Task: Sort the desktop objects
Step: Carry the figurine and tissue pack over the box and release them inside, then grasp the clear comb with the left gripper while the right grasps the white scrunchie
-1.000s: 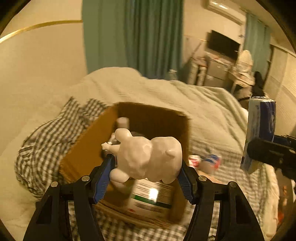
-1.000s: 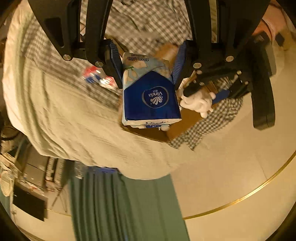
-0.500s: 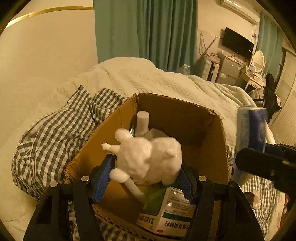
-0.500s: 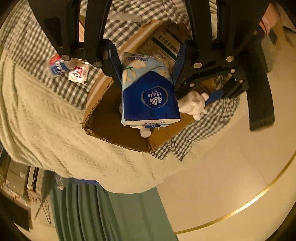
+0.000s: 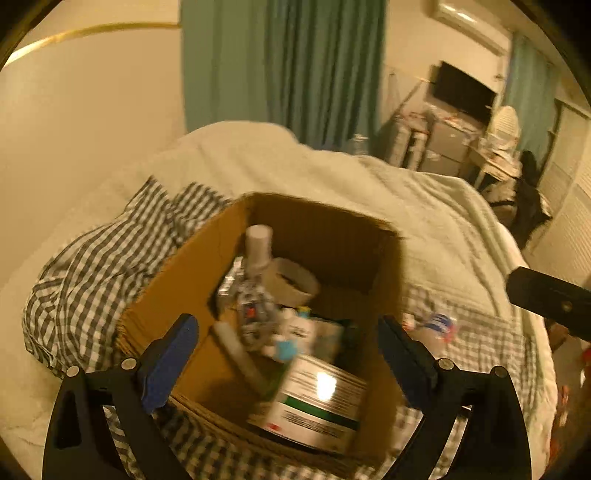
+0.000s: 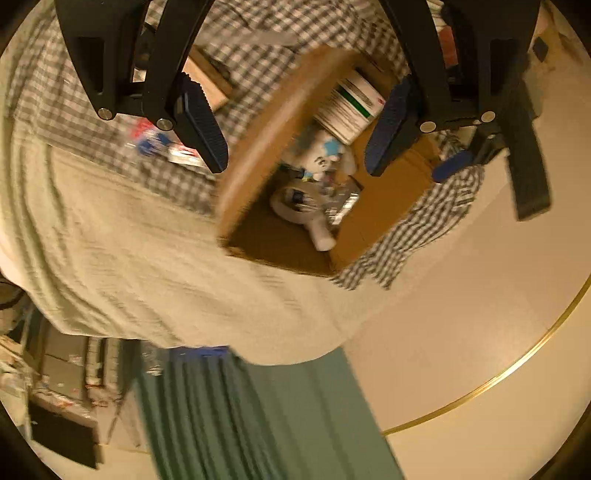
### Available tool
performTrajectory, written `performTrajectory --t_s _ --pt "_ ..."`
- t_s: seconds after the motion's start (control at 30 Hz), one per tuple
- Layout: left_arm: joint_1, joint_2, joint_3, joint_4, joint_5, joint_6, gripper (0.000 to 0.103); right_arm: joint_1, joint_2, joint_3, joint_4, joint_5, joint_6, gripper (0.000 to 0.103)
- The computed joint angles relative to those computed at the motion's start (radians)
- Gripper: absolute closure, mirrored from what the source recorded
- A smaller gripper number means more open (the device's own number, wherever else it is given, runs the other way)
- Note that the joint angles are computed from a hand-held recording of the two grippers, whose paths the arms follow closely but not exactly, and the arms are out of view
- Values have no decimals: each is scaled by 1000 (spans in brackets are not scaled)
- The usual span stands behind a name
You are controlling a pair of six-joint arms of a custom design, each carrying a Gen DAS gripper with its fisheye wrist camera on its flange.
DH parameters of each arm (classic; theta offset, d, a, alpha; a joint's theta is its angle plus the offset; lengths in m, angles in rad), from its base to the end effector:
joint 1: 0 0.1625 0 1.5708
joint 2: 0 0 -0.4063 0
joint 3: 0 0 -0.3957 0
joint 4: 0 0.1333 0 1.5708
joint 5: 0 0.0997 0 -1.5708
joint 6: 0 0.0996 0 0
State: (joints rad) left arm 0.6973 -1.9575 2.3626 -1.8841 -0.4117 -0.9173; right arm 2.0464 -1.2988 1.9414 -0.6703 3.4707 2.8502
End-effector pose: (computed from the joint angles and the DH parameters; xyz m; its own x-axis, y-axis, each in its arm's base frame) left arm -0.0904 -0.3687 0.3340 -0.7231 -0.2884 -0.6276 0.3112 0.6752 -0.6688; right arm 0.2163 -0.3346 0.2162 -0.1433 0.9544 0.2621 -0.0298 0.2605 -0.9650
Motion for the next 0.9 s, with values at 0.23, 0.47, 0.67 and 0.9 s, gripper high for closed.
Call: performTrajectory --t_s 0.23,0.47,0.67,0.9 --pt "-153 11 49 44 -122 -76 4 168 94 -19 36 277 194 27" --pt "-244 34 146 23 -209 -121 4 273 172 -3 -101 438 211 27" --pt "-232 153 219 -80 -177 -61 4 340 201 8 -169 476 232 27" --pt "-156 325 267 -454 -248 173 4 352 144 126 -246 567 221 27"
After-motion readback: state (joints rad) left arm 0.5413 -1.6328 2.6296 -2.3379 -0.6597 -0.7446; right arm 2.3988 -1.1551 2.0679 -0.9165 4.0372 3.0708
